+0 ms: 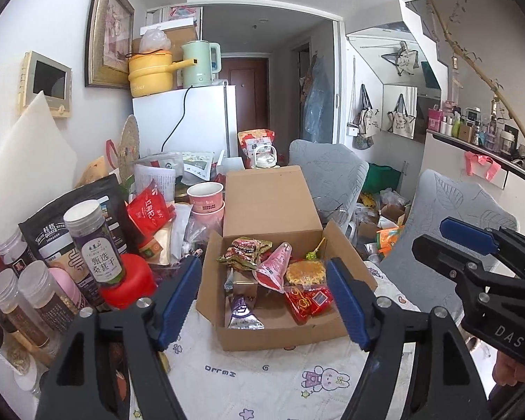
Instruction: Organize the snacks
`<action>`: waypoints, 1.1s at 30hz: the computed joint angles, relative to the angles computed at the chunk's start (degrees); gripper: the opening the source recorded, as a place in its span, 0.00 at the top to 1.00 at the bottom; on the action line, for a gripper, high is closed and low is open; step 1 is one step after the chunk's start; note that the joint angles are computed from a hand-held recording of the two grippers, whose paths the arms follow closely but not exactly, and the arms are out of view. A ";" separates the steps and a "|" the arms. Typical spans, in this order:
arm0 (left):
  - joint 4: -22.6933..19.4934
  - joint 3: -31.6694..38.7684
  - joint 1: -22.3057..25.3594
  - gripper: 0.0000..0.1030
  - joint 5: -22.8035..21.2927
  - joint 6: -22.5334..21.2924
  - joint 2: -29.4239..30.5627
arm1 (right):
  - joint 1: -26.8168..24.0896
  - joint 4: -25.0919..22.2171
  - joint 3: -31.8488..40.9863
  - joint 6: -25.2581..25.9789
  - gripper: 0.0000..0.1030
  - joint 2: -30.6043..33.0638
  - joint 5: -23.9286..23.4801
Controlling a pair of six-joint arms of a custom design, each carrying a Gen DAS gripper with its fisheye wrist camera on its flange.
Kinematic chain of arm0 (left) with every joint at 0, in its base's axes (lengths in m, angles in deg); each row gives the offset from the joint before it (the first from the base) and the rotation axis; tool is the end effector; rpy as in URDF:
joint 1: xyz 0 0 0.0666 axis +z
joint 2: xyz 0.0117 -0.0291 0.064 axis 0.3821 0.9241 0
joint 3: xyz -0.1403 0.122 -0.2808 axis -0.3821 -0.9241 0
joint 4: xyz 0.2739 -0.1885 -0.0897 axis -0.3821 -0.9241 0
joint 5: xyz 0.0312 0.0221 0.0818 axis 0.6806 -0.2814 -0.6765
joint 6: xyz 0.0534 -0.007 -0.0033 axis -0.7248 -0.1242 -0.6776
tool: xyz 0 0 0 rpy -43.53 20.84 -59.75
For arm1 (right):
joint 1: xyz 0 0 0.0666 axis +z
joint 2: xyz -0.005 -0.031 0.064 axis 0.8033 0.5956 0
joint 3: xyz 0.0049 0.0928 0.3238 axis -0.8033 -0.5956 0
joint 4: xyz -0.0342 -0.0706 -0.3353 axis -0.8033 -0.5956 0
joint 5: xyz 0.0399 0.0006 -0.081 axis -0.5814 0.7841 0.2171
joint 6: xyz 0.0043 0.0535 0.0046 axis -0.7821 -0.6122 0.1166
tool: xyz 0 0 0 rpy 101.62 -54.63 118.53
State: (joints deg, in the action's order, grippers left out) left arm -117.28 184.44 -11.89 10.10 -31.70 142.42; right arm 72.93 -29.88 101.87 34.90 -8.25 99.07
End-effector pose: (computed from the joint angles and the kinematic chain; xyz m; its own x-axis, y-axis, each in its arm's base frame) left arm 0.3246 -0.2128 0.5607 -0.4253 0.1617 -0.8905 0.3417 0.9398 0.0074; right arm 0.2928 0.0928 0.5490 -0.3653 0.0067 -0.9309 -0.0330 0.9993 0.0201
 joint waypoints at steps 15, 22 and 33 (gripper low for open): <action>-1.98 -10.20 -2.48 0.25 -0.46 2.73 -6.68 | 5.59 -3.31 -9.65 -6.08 0.38 -5.65 5.86; -2.69 -12.99 -2.23 0.25 0.80 5.06 -7.38 | 5.74 -5.01 -12.06 -8.16 0.38 -7.01 6.51; -2.70 -14.64 -2.11 0.25 0.71 6.19 -7.83 | 4.72 -5.66 -13.68 -8.78 0.38 -7.81 5.04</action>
State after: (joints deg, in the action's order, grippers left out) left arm -119.97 169.80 -14.00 10.81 -25.51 134.59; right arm 77.66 -35.54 88.19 26.12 -16.06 104.11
